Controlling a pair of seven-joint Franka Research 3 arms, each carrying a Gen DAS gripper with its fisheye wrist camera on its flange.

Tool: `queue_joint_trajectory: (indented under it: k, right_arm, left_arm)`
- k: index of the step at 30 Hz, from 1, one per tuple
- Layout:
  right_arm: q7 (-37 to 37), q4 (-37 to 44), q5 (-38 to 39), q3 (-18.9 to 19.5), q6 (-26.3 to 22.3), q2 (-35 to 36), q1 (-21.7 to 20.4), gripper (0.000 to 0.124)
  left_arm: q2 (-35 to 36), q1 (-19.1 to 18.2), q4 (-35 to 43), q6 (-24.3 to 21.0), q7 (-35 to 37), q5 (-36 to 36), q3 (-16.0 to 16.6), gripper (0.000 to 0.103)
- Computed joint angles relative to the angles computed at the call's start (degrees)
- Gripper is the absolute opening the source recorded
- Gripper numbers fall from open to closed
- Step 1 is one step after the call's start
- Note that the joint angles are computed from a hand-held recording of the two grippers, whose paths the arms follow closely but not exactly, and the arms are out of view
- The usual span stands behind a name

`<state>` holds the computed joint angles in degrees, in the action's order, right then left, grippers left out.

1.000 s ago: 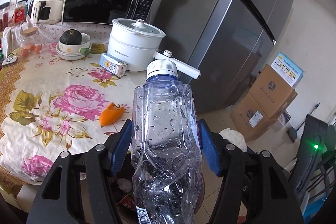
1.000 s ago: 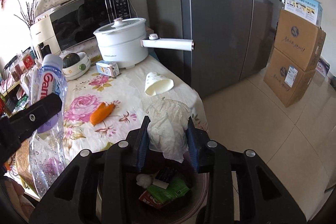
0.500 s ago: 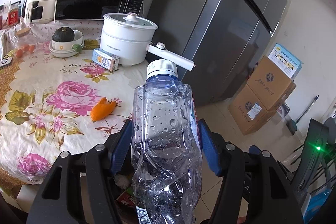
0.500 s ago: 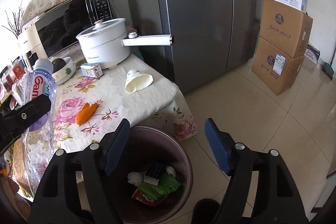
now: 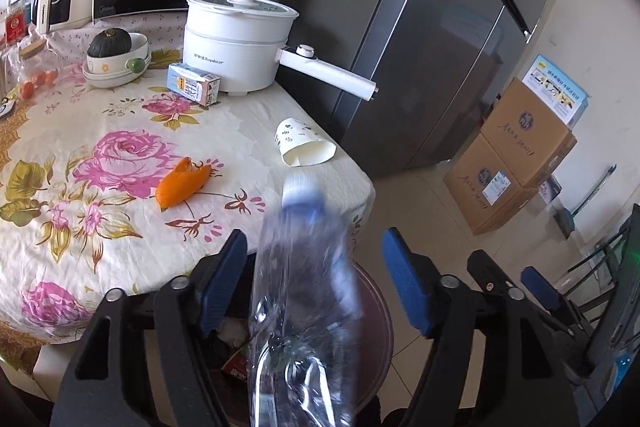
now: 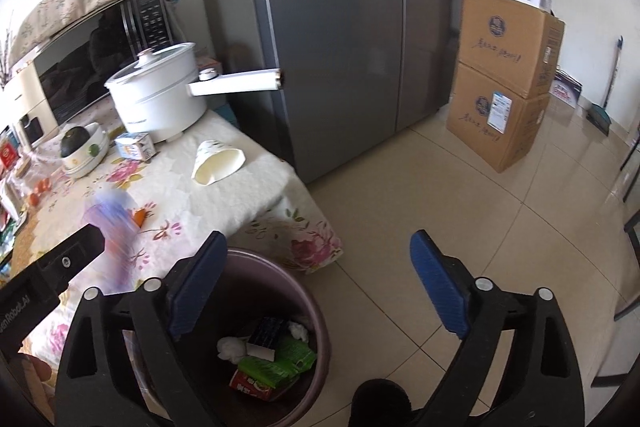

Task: Collect trash
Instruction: 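Open the left tool over the bin to drop the plastic bottle, then move the right tool to the blue milk carton while the left tool moves toward the orange peel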

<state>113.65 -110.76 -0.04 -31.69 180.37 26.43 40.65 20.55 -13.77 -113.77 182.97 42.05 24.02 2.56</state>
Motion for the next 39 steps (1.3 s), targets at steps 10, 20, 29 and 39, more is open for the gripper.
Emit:
queue_joint_trajectory:
  k: [10,20,29,39]
  right_arm:
    - [1.9,3.4,-1.5,1.3,-2.8,2.4,-1.7,0.091]
    - [3.5,9.6,-5.3,5.8,-6.0,5.2,-5.4,0.091]
    - [4.0,16.9,-7.8,10.1,-8.9,8.4,-8.2,0.091]
    - [4.4,29.0,-10.3,13.8,-14.2,14.7,-10.5,0.091]
  left_arm:
    - [2.4,6.3,2.2,-1.6,4.4,-3.4,-6.7,0.07]
    - [4.1,9.4,4.0,-2.1,7.4,-6.7,-9.0,0.071]
    - [5.2,10.0,6.2,-2.9,7.8,-7.6,-7.3,0.071]
    - [7.4,13.9,8.9,-4.3,9.5,-9.4,-8.3,0.07]
